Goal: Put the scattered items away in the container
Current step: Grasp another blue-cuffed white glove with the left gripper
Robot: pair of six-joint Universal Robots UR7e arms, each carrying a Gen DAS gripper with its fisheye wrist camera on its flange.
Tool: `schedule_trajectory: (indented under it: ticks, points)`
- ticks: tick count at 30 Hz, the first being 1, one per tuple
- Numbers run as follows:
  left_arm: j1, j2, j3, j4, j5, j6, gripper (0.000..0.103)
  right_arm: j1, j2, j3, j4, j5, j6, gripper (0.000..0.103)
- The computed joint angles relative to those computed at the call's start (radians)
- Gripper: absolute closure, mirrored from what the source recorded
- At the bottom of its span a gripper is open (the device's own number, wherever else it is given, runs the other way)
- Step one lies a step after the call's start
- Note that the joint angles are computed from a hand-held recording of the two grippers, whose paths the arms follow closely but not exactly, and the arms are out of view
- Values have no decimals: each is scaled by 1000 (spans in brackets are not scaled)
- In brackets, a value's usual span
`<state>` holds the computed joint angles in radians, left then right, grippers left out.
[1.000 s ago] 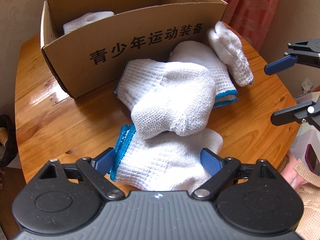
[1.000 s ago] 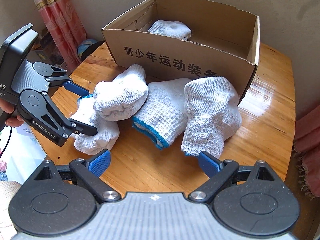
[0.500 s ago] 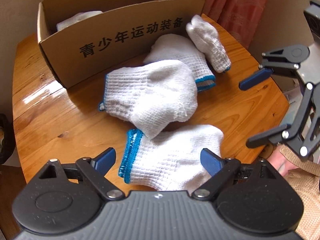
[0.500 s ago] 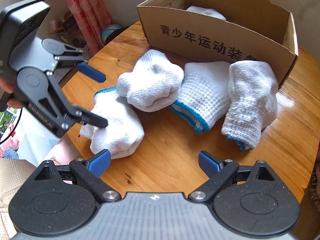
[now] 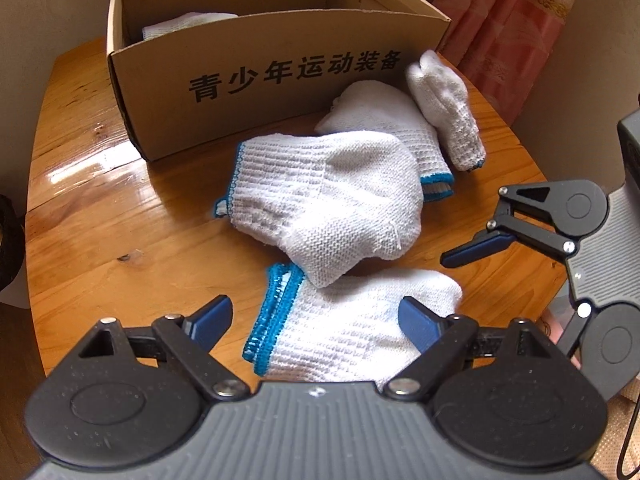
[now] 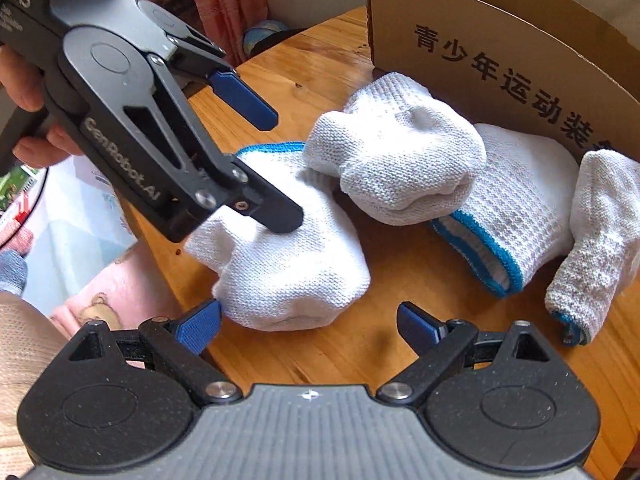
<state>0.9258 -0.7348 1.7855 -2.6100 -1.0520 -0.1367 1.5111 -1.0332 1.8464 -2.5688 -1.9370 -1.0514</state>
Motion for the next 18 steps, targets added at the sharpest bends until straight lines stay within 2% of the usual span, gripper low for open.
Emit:
schedule_trajectory:
  ticks: [7, 11, 15, 17, 18]
  points:
    - [0, -9, 13, -7, -36, 2, 14, -22, -12, -18, -40, 4, -2, 7]
    - [-2, -11, 17, -9, -22, -12, 14, -44, -24, -47, 31, 45, 32, 14]
    - [-6, -49, 52, -6, -7, -65, 15, -63, -38, -71, 120, 119, 55, 15]
    - [-5, -67, 64, 16, -7, -106, 19, -70, -40, -80, 152, 152, 54, 15]
    - [-2, -72, 70, 21, -17, -126, 26, -70, -36, -85, 162, 158, 52, 15]
